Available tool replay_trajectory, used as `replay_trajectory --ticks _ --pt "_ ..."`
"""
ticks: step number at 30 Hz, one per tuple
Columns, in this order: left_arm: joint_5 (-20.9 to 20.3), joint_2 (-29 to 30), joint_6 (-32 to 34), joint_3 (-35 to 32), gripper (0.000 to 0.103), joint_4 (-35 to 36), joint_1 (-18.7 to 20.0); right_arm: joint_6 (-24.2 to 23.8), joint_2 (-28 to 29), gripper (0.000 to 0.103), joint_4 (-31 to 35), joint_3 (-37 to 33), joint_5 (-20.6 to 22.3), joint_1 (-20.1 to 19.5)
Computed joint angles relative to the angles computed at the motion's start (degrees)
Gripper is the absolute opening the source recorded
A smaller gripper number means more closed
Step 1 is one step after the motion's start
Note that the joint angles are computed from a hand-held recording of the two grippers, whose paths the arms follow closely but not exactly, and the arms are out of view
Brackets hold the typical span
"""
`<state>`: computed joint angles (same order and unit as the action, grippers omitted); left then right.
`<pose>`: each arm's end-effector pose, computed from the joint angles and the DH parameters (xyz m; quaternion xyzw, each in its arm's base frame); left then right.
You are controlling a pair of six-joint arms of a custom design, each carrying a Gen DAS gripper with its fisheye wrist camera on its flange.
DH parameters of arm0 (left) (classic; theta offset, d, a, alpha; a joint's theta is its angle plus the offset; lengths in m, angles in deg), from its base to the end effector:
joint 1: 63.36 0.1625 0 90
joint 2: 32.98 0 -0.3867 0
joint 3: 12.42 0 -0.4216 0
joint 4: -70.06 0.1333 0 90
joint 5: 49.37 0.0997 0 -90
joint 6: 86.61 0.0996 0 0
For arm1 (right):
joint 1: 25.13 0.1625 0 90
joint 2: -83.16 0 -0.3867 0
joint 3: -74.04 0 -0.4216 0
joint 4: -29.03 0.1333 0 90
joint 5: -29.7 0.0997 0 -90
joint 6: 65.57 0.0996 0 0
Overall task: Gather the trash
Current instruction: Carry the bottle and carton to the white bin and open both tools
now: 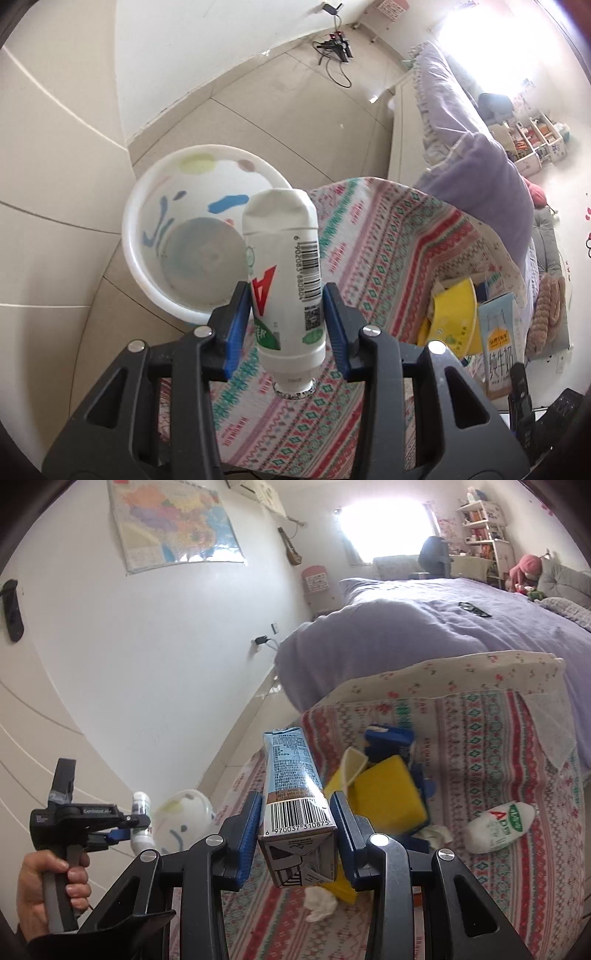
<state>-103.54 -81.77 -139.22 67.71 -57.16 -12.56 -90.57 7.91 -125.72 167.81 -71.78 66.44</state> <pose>-0.3080 -0.6808 0.1640 -0.1266 0.9419 -0.2546 0.1787 0.1309 -0.6343 0.4070 0.1721 -0.8996 0.3638 0.1694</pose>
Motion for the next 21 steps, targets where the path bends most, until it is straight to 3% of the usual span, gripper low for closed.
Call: replay_trajectory --ticks 13,21 --pt "-1.44 -0.05 -4.25 -1.63 0.042 2.77 5.05 2.83 14.97 0.039 4.96 -6.57 -2.13 5.61" --pt "-1.61 0.11 -4.49 -1.97 0.042 1.86 5.7 4.29 24.15 0.039 7.34 -12.53 -3.2 7.82"
